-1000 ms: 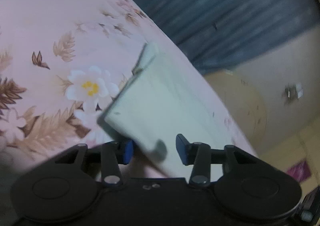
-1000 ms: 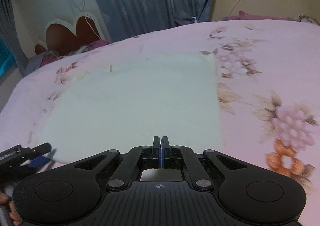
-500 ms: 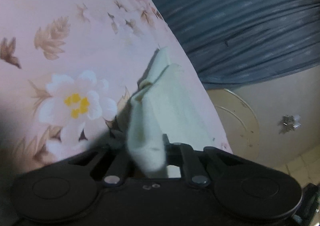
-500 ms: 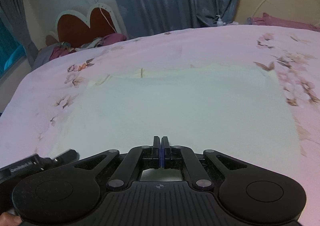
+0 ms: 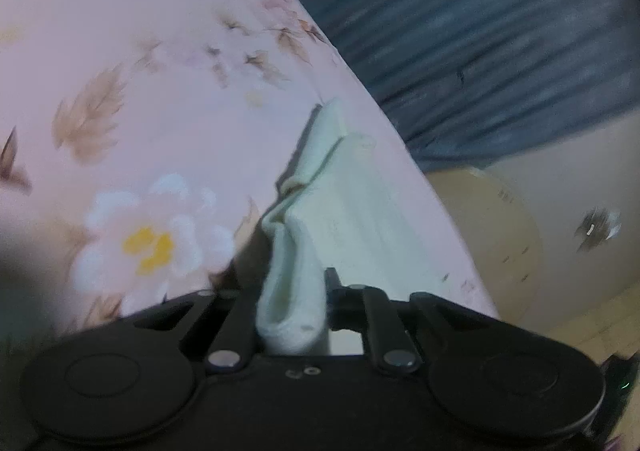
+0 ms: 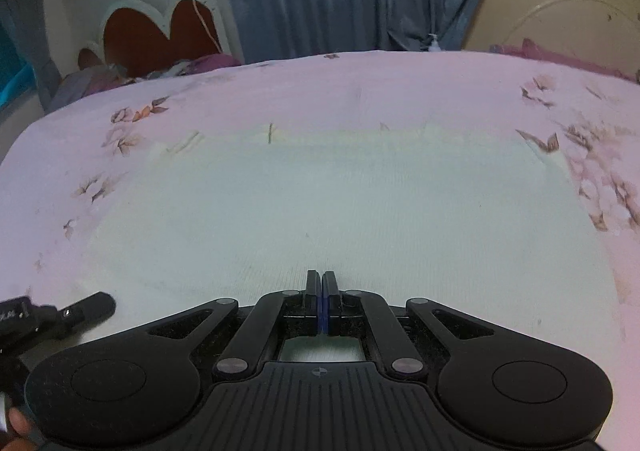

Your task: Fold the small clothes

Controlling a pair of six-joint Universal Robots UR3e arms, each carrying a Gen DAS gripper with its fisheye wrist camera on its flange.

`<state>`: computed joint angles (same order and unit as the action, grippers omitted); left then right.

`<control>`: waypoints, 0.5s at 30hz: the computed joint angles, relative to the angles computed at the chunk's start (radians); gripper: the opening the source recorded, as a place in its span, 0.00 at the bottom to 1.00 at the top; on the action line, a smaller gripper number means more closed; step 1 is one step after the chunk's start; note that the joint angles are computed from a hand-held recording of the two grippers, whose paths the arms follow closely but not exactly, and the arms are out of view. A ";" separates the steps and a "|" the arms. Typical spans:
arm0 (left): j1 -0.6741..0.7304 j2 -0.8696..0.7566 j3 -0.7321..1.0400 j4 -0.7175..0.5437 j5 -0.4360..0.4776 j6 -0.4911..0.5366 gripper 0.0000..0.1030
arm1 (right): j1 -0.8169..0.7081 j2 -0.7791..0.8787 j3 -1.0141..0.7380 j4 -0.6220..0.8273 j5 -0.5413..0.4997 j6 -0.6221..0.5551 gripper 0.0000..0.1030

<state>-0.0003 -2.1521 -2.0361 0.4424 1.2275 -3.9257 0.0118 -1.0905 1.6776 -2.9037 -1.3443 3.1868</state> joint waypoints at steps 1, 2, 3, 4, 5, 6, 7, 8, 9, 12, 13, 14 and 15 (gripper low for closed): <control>-0.020 0.027 0.019 -0.054 0.035 0.043 0.07 | -0.009 -0.003 0.011 -0.009 0.016 0.001 0.00; -0.043 0.051 0.042 -0.098 0.070 0.087 0.07 | -0.023 -0.005 0.026 -0.021 0.041 0.003 0.00; -0.071 0.073 0.071 -0.146 0.103 0.131 0.07 | -0.043 -0.012 0.037 -0.020 0.075 0.006 0.00; -0.100 0.096 0.109 -0.207 0.130 0.180 0.07 | -0.072 -0.026 0.048 -0.013 0.122 0.020 0.00; -0.131 0.112 0.148 -0.261 0.155 0.220 0.07 | -0.099 -0.044 0.076 -0.033 0.160 0.039 0.00; -0.159 0.120 0.189 -0.303 0.176 0.249 0.07 | -0.132 -0.067 0.117 -0.069 0.199 0.061 0.01; -0.194 0.126 0.240 -0.358 0.199 0.285 0.07 | -0.179 -0.094 0.164 -0.104 0.250 0.081 0.01; -0.228 0.120 0.304 -0.414 0.223 0.317 0.07 | -0.223 -0.115 0.195 -0.117 0.296 0.097 0.01; -0.259 0.113 0.356 -0.454 0.245 0.339 0.07 | -0.280 -0.141 0.237 -0.136 0.349 0.111 0.01; -0.360 0.067 0.541 -0.587 0.286 0.389 0.07 | -0.452 -0.213 0.317 -0.114 0.485 0.096 0.01; -0.392 0.044 0.605 -0.633 0.299 0.393 0.07 | -0.506 -0.238 0.337 -0.096 0.521 0.077 0.01; -0.434 0.010 0.686 -0.685 0.323 0.400 0.07 | -0.566 -0.265 0.353 -0.067 0.560 0.047 0.01; -0.471 -0.026 0.758 -0.725 0.348 0.406 0.07 | -0.625 -0.292 0.366 -0.024 0.597 0.014 0.01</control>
<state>-0.4711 -2.1782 -1.2780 -0.2828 1.5758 -3.5192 -0.6133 -1.3822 2.0433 -2.9280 -0.7474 3.2004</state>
